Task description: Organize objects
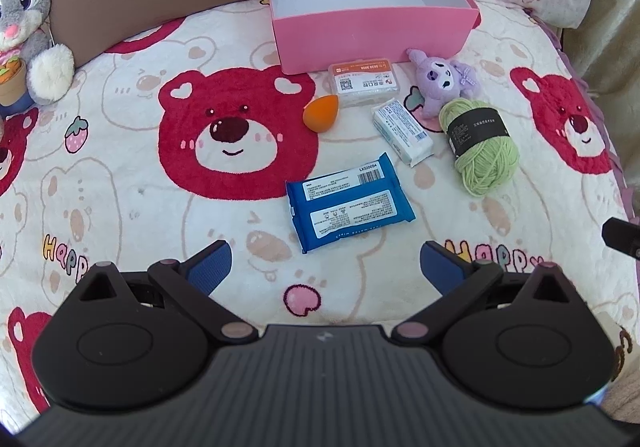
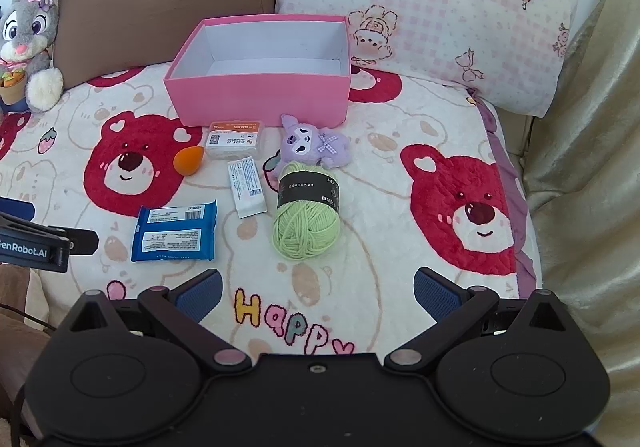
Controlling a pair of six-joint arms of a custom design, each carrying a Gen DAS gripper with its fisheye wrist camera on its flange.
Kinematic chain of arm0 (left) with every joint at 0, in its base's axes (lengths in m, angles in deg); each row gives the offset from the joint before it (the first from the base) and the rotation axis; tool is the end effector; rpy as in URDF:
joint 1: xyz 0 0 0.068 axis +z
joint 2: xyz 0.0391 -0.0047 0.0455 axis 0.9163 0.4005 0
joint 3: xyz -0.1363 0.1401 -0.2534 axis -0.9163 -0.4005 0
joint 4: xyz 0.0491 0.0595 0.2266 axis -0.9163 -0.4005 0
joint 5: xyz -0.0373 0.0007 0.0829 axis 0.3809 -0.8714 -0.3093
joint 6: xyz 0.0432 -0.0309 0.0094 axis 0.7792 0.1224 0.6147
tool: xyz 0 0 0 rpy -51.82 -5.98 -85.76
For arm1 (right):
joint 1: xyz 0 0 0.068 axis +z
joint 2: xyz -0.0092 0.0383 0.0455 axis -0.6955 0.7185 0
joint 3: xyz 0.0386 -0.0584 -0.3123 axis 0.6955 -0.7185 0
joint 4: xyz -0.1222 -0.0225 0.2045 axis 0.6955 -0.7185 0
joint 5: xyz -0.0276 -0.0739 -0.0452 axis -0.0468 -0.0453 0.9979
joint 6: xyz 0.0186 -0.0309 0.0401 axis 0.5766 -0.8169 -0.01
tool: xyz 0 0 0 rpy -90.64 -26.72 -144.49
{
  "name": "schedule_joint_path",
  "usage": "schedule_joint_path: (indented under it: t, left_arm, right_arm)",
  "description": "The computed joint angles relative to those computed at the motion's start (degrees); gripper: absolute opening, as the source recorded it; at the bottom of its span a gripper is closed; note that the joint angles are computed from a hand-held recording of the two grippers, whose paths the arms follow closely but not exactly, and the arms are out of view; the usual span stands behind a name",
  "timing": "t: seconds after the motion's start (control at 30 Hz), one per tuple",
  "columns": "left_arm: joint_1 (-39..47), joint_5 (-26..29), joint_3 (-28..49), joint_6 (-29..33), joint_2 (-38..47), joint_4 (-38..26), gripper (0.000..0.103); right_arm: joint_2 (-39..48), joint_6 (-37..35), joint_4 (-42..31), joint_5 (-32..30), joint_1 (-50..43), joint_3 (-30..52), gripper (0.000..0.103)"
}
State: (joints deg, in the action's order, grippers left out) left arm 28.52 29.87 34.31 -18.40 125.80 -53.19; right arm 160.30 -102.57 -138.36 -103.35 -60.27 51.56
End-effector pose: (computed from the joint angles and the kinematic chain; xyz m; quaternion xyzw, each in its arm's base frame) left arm 0.1503 -0.1014 0.3364 -0.1209 0.9666 0.0217 0.2248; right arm 0.1974 -0.0433 0.3485 -0.2643 0.9186 0.0514 0.2892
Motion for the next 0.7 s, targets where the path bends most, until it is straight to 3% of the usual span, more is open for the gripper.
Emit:
schedule_joint_path:
  t: [0.7]
  left_arm:
    - [-0.7, 2.2, 0.9, 2.0, 0.6, -1.0, 0.102]
  right_arm:
    - [0.5, 1.0, 0.2, 0.7, 0.4, 0.3, 0.103]
